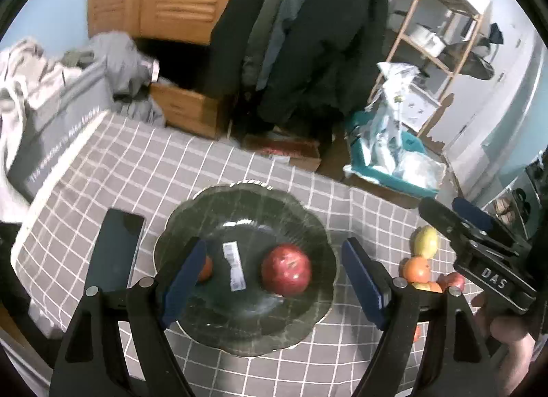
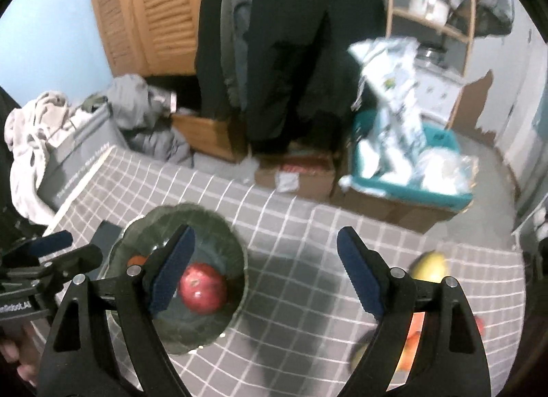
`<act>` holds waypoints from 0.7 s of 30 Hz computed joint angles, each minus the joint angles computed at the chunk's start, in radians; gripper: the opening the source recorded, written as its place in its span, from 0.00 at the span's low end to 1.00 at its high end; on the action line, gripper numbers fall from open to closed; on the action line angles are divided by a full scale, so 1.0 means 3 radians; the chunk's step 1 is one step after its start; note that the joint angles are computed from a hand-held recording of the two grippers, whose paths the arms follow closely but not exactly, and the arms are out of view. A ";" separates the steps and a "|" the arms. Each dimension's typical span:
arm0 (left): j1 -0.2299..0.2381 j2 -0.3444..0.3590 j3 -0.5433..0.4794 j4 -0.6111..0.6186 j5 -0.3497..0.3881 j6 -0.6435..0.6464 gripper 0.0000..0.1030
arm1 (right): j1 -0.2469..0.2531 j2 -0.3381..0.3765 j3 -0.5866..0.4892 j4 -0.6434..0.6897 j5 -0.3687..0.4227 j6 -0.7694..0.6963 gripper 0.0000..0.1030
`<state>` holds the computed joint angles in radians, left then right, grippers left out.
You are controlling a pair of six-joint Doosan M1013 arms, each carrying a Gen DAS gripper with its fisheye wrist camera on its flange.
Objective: Organize fruits
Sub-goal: 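Open the left tool to drop the tangerine while the right tool releases the apple into the bowl, then move both tools back toward the fruit cluster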
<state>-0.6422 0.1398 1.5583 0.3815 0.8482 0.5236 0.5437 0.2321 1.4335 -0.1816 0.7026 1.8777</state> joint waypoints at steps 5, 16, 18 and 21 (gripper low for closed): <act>-0.0105 -0.0036 -0.0069 0.0212 -0.0014 -0.0075 0.83 | 0.0002 -0.0187 0.0127 -0.0342 -0.0137 0.0246 0.83; -0.0290 -0.0060 -0.0191 0.0533 -0.0070 -0.0074 0.84 | -0.0054 -0.0535 0.0348 -0.0723 -0.0230 0.0631 0.83; -0.0308 -0.0057 -0.0205 0.0514 -0.0096 -0.0042 0.85 | -0.0074 -0.0590 0.0385 -0.0769 -0.0221 0.0692 0.83; -0.0330 -0.0037 -0.0244 0.0454 -0.0124 0.0017 0.85 | -0.0109 -0.0671 0.0446 -0.0821 -0.0220 0.0760 0.83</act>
<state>-0.7413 0.1287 1.4851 0.5177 0.8110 0.5289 0.5109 0.0308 1.5672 -0.4278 0.6367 2.1055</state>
